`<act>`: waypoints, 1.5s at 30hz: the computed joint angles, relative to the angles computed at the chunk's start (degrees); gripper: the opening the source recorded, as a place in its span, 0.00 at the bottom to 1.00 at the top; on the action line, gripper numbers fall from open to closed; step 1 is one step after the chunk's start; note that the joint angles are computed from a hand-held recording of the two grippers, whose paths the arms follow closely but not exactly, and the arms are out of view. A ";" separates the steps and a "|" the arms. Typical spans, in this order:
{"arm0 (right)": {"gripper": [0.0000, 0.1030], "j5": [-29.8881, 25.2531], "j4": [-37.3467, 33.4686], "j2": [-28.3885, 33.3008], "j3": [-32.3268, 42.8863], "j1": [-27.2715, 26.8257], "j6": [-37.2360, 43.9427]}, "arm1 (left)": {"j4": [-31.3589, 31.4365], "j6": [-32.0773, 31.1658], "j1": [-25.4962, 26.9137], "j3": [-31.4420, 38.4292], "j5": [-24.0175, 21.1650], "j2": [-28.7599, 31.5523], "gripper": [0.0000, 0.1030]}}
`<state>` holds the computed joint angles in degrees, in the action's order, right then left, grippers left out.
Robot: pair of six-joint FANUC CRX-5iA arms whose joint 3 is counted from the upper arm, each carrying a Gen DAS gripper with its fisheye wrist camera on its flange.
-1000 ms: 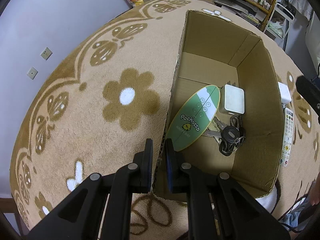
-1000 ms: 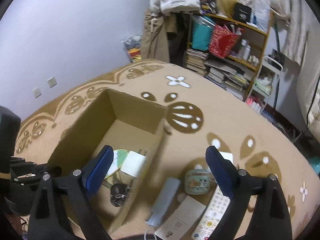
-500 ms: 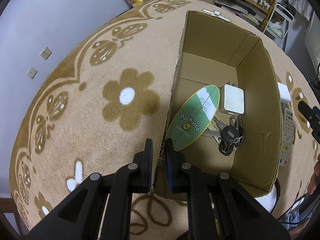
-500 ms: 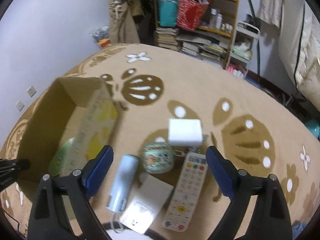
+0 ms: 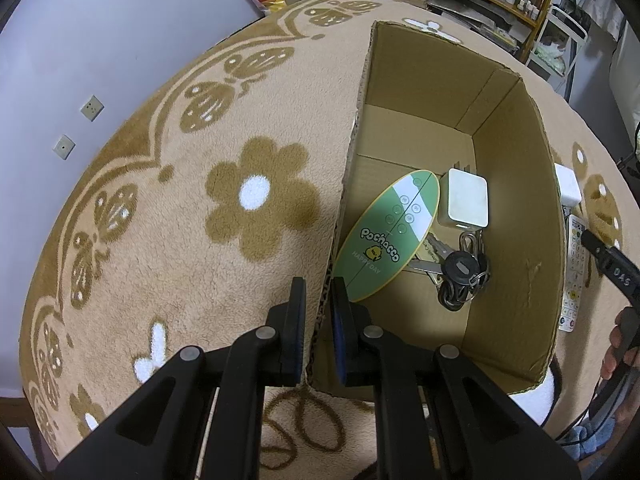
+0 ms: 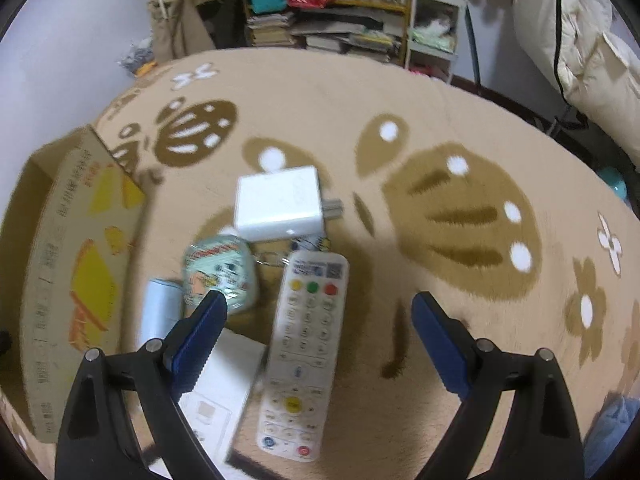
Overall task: Organize rigid objects
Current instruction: 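Return the right tool to the pile and grasp the white TV remote, then carry the white remote into the box with the right tool and release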
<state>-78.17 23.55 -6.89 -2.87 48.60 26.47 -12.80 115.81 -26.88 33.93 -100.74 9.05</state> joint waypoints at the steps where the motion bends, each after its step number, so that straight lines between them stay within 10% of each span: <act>1: 0.95 -0.18 -0.11 0.03 -0.36 -0.17 -0.40 | 0.00 0.00 0.00 0.00 0.00 0.00 0.12; 13: 0.93 0.36 -3.20 0.53 -1.82 -1.56 -1.43 | -0.15 -0.34 0.03 -0.13 0.04 -0.12 0.12; 18: 0.57 0.19 -5.74 1.57 -0.52 -2.10 -1.06 | 0.65 0.58 0.50 0.00 -0.03 -0.03 0.12; 29: 0.43 -4.65 -4.02 4.86 2.11 -0.29 -1.24 | -1.33 -0.11 -0.64 0.92 -0.94 0.61 0.12; 45: 0.43 5.27 -2.48 -1.77 2.26 -0.97 -2.91 | -1.98 -0.48 -1.03 1.40 -1.49 0.80 0.12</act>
